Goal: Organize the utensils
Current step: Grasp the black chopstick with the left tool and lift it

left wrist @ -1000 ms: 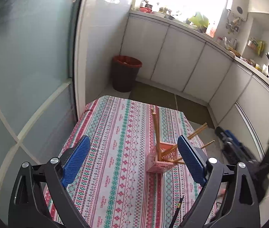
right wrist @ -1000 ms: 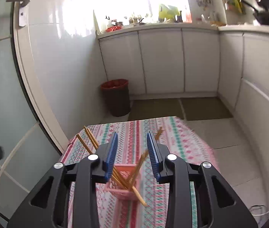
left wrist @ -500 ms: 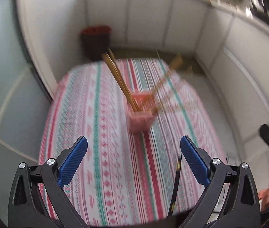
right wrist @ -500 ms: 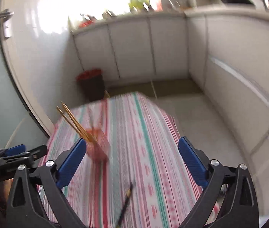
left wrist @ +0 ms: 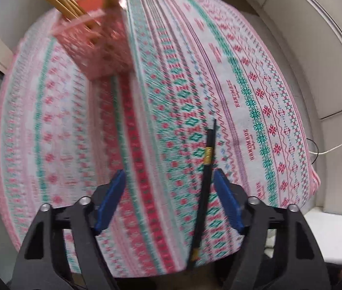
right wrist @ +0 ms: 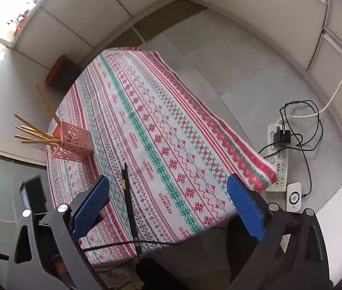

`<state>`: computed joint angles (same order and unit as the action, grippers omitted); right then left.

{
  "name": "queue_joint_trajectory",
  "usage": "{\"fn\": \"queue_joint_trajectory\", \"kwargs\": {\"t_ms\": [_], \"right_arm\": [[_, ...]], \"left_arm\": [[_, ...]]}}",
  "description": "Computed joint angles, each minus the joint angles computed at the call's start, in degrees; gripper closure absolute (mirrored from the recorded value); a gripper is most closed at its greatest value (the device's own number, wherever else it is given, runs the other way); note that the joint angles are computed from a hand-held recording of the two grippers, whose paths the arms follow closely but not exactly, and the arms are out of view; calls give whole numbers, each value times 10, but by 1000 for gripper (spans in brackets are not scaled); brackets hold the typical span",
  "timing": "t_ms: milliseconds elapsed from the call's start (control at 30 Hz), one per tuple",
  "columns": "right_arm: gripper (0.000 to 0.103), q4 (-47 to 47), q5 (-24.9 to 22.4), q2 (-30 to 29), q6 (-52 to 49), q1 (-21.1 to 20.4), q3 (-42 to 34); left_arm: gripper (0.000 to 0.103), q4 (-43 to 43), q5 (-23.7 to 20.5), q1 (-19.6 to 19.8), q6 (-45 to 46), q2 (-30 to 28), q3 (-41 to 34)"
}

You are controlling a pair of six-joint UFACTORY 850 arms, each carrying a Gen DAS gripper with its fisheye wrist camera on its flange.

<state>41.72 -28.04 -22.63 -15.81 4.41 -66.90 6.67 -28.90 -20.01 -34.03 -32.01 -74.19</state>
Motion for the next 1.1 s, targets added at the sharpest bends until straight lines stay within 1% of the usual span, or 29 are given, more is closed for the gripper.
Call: {"fn": "queue_joint_trajectory", "kwargs": {"t_ms": [100, 167, 267, 333, 400, 500, 600, 633, 700, 767, 800, 833, 867, 933, 1033, 1100], "right_arm": [[8, 18, -17, -7, -14, -2, -5], [8, 21, -18, -10, -12, -1, -5], [8, 39, -21, -14, -24, -4, -7], [8, 41, -23, -14, -24, -5, -8], [8, 37, -23, -14, -20, -5, -8], [8, 43, -26, -15, -23, -7, -9], [8, 37, -26, -16, -20, -6, -10], [8, 33, -24, -16, -16, -5, -10], [8, 23, -19, -18, -6, -4, -11], [8, 2, -12, -25, 12, -1, -15], [8, -19, -11, -32, 33, 3, -21], [8, -31, -13, -39, 46, 6, -26], [8, -38, -16, -48, 53, 10, -32], [8, -61, -23, -68, 68, 25, -49], [8, -156, -14, -102, 133, 65, -76], [8, -194, -10, -124, 160, 90, -93]], "left_arm": [[39, -5, -4, 0, -3, -20, -22], [40, -20, -6, 1, 12, -26, -29], [43, -9, -14, -3, 9, -40, -42], [49, -5, -24, -4, 5, -56, -56], [52, -4, -29, -4, 5, -67, -65], [53, -3, -30, -4, 7, -82, -81], [61, 0, -28, -4, 10, -85, -85], [70, -2, -34, -5, 15, -86, -86], [75, 33, -42, -12, -4, -90, -89], [83, 43, -33, -13, -5, -86, -79], [93, 42, -24, -11, -2, -81, -70], [96, 36, -15, -8, 1, -69, -53], [97, 24, -7, -3, 10, -62, -43], [97, 57, 5, 4, -21, -44, -12], [97, 81, 24, 20, -47, -10, 32], [97, 110, 39, 31, -76, 17, 61]]}}
